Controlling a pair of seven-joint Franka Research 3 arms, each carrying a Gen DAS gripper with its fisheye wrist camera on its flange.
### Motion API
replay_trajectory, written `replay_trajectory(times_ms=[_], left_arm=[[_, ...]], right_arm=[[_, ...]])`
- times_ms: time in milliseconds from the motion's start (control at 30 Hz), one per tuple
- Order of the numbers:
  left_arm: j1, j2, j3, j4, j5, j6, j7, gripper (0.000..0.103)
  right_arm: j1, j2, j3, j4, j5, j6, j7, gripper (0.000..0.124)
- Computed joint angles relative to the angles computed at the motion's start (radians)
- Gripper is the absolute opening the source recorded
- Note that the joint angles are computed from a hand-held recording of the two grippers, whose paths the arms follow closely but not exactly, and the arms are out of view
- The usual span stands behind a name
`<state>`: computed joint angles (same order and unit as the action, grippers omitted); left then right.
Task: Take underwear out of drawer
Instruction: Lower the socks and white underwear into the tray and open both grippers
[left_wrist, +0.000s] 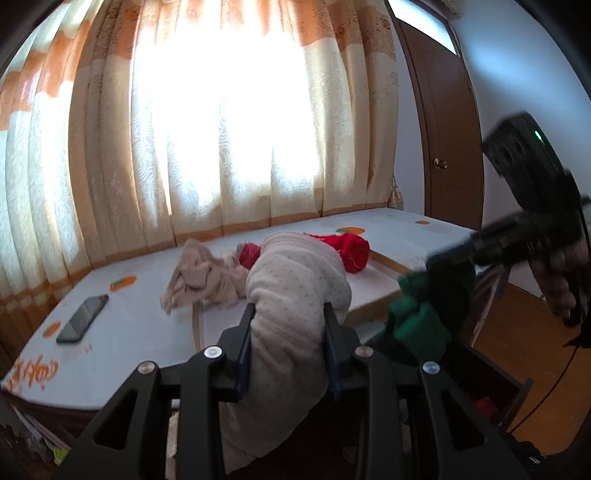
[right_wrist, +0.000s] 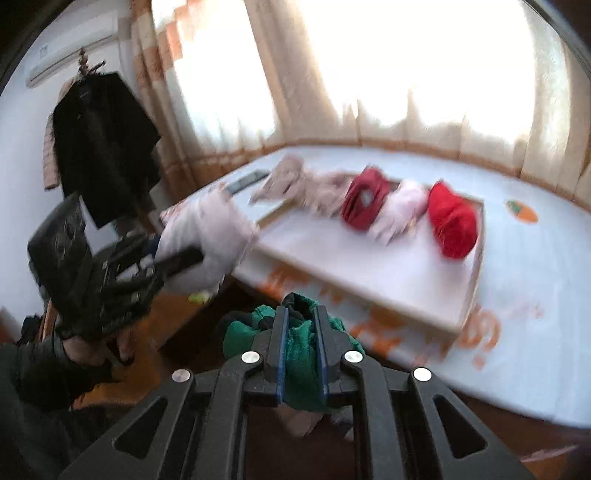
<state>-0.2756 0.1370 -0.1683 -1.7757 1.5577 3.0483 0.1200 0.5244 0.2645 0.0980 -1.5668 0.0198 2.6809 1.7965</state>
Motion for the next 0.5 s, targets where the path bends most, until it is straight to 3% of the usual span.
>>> replay_trajectory(times_ms=[267,500], left_arm=[[-0.024,0.121,0.027,0.146,-0.223,-0.021,0.337,0.031],[-0.008,0.248,-0.011,0.263,-0.550,-0.069,0.712,0.031]], right_arm=[[-0.002,0.180,-0.078,0.295,-0.069,-0.055,0.101,0.014],[-0.007,0.311,-0.107,0.452,-0.072,-0.118,0.158,0.014]])
